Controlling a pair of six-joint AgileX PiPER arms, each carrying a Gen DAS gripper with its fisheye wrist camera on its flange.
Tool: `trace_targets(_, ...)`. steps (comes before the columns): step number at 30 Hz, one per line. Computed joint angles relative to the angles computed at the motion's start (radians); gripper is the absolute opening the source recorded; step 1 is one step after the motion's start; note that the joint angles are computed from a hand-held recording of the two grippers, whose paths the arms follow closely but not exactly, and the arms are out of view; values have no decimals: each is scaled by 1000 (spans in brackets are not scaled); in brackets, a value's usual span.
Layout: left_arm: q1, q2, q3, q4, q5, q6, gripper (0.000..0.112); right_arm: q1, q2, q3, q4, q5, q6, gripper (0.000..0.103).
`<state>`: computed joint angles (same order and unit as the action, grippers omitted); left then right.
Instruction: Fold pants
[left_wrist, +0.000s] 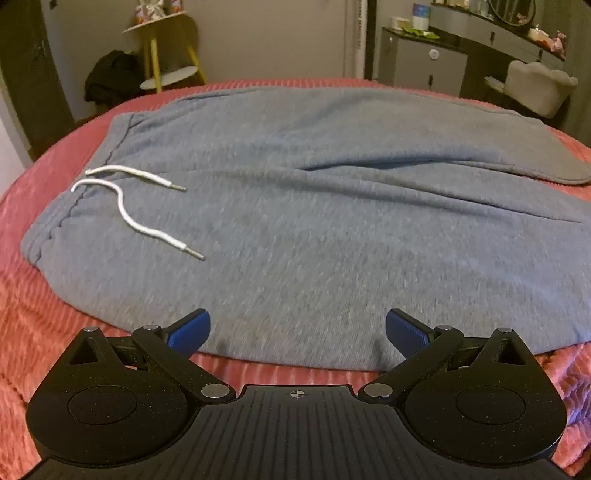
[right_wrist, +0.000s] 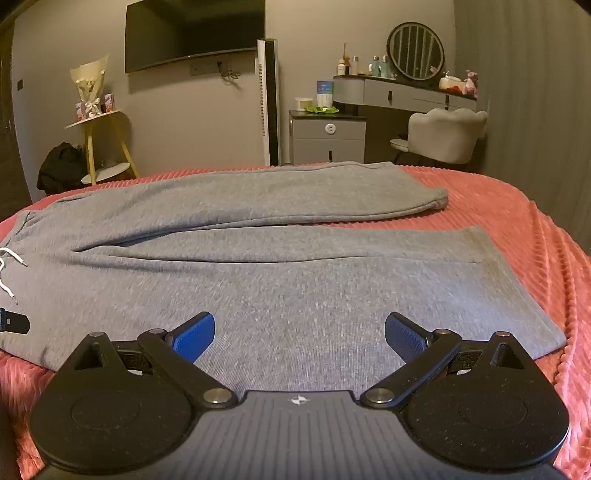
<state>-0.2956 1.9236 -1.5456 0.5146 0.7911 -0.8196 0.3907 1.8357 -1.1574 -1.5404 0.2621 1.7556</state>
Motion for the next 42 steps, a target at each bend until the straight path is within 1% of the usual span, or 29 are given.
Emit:
trace_targets(6, -2, 12, -17, 11, 1, 14, 103, 1, 10, -8, 11, -2, -15, 99)
trace_targets(9, -7, 20, -30, 16, 5, 14, 103, -4, -4, -7, 64, -5, -74, 99)
trace_targets(10, -1, -2, 6, 7, 1, -21, 103, -7, -1, -9, 62, -9, -73, 99)
trace_targets(12, 0, -2, 12, 7, -4, -29, 103, -4, 0, -8, 49, -4, -55, 99)
trace_targets(42, 7, -6, 16, -12, -5, -23, 103, -5, 6, -7, 15, -6, -11, 99)
